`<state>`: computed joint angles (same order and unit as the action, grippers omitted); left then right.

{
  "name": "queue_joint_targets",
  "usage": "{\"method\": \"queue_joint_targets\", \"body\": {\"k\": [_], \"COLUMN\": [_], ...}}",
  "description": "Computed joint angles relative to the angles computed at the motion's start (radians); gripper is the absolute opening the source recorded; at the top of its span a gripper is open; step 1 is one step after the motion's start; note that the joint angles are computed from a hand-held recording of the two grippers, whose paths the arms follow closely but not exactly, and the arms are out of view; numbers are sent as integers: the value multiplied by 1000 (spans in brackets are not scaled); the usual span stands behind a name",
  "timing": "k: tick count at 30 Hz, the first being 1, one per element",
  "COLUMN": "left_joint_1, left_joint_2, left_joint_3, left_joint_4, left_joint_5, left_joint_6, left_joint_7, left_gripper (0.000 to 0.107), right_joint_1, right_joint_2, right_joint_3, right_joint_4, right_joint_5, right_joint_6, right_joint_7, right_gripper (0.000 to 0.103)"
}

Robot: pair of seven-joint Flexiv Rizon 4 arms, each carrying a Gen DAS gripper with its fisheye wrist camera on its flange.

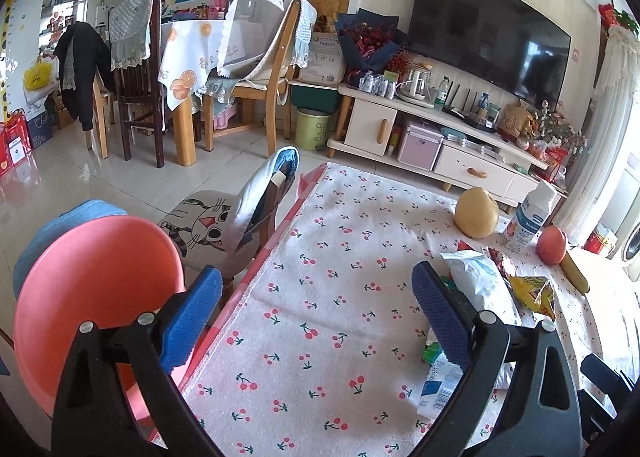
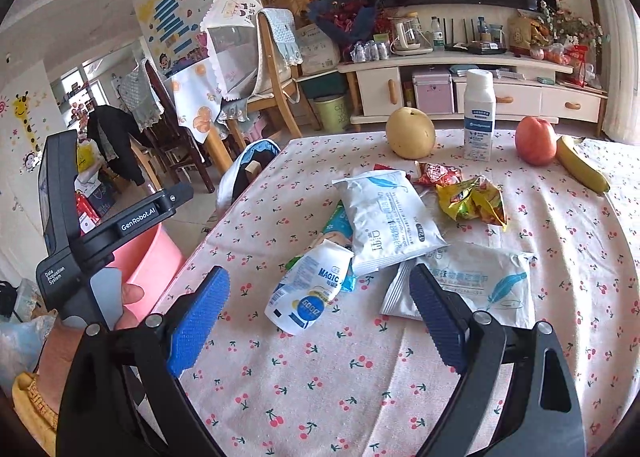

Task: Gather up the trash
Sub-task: 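Move both tools back over the table toward the remaining items, then grasp the white MAGICDAY bottle with the left gripper and lift it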

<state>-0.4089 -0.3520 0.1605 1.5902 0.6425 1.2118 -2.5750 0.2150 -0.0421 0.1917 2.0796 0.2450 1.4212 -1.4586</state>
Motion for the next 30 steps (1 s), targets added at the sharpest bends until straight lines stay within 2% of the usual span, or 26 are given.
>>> {"method": "queue_joint_targets", "body": {"k": [13, 20, 25, 30], "left_joint_1": [-44, -28, -36, -42], "left_joint_2": [-53, -84, -105, -117], "left_joint_3": [-33, -94, -118, -120], "left_joint_4": [-53, -19, 3, 30], "left_joint_5": [-14, -154, -251, -331], "left_joint_6": [1, 78, 69, 56], "left_joint_7": [103, 318, 482, 581], "left_gripper": [96, 96, 96, 96], "right_joint_1": [-40, -77, -120, -163], "right_joint_2": [29, 21, -16, -74], "right_joint_3": [-34, -66, -83, -83], "right_joint_4": [-7, -27, -66, -115], "right_joint_5": [118, 147, 168, 164], "right_joint_6": [-28, -74, -117, -153], "right_joint_7": [-99, -130, -144, -148], "right_gripper": [91, 91, 91, 91]}}
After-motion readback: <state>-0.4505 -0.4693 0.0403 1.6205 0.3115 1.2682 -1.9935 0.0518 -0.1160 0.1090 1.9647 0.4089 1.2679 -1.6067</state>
